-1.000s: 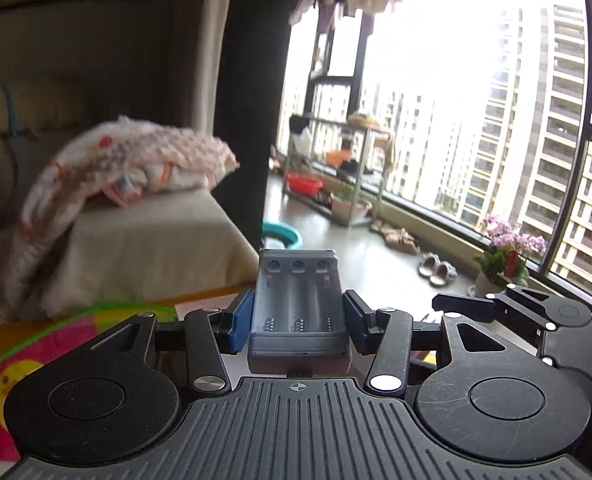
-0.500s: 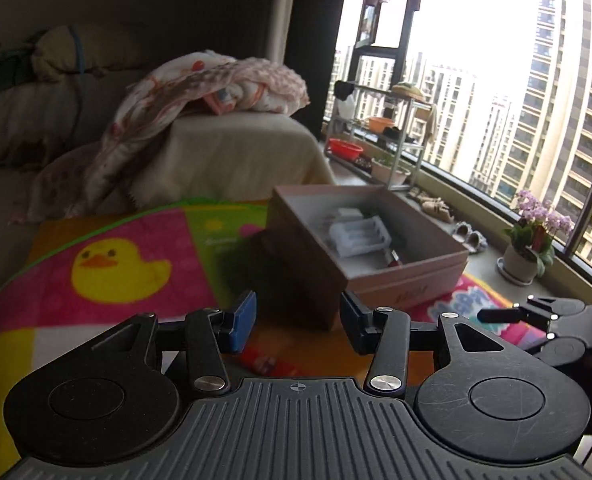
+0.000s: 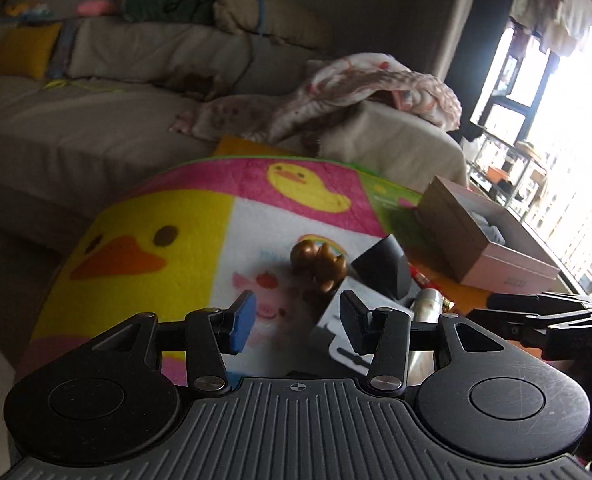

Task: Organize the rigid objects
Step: 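Move both grippers back toward the remaining items on the mat, then grasp the gold figurine with the left gripper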

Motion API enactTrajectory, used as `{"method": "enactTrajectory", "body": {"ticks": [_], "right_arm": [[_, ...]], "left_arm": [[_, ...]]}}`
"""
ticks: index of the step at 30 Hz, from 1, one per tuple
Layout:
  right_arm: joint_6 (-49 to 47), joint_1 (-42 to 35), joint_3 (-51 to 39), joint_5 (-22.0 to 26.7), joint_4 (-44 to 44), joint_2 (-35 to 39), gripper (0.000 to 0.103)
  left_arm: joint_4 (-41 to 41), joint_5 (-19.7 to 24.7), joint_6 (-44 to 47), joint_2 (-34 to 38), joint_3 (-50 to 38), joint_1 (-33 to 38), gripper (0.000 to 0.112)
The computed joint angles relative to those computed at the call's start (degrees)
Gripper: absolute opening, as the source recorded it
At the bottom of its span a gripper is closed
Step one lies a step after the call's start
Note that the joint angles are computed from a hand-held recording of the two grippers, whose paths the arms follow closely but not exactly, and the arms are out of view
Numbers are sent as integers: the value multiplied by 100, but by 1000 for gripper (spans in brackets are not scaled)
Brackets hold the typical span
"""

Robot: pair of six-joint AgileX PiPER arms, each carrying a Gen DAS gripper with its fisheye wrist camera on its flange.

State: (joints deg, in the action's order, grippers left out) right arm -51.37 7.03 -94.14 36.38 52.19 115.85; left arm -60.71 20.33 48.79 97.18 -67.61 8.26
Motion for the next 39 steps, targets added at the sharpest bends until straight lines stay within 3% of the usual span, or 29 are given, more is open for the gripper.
{"method": "enactTrajectory", "body": {"ticks": [3,5,7,9,11,13,18,22,26,28,30,31,33,39], "right_arm": [[450,453,-552,-121,-748,328,87],[893,571,-956,110,-1321,574,86],[845,509,-882,196,-1380,576,85],[306,367,-329,-137,-1141,323,84],[-198,203,205,-545,-976,58,84],[-413,4,568,-807,-933,-163,84],[861,-203,1127,-1856,-2700,-418,84],[836,-660,1064,-1417,-2286,-428,84],[-149,-944,1345,-1417,-1074,-480,87],[59,-1000,1178,-1259,-1135,-377,88],[93,-1005,1153,-1268,-1104,-351,89],[55,-1013,1174,-1276,-1063,-359,89],[14,-1025,1188,-1260,-1005,-367,89],[271,-975,1079,-1285,-1237,-303,90]], "left_arm": [[-871,359,625,62,249,211,50],[-1505,448,1250,81,456,215,50],[-2043,555,1777,182,536,133,52],[-2477,573,2191,264,555,11,52],[-2247,763,1871,496,247,-99,52],[-1891,632,1576,732,-145,-400,53],[-1015,950,820,1459,-1295,-962,52],[-541,924,786,1330,-1403,-1142,52],[1537,401,-1130,530,-861,-1058,52],[2568,704,-2276,161,-661,-817,52],[3128,1636,-3128,79,-864,-522,52],[3064,1993,-3214,80,-929,-385,52],[2655,2243,-3041,63,-832,-206,52],[2113,1633,-2803,673,-1200,-655,54]]}}
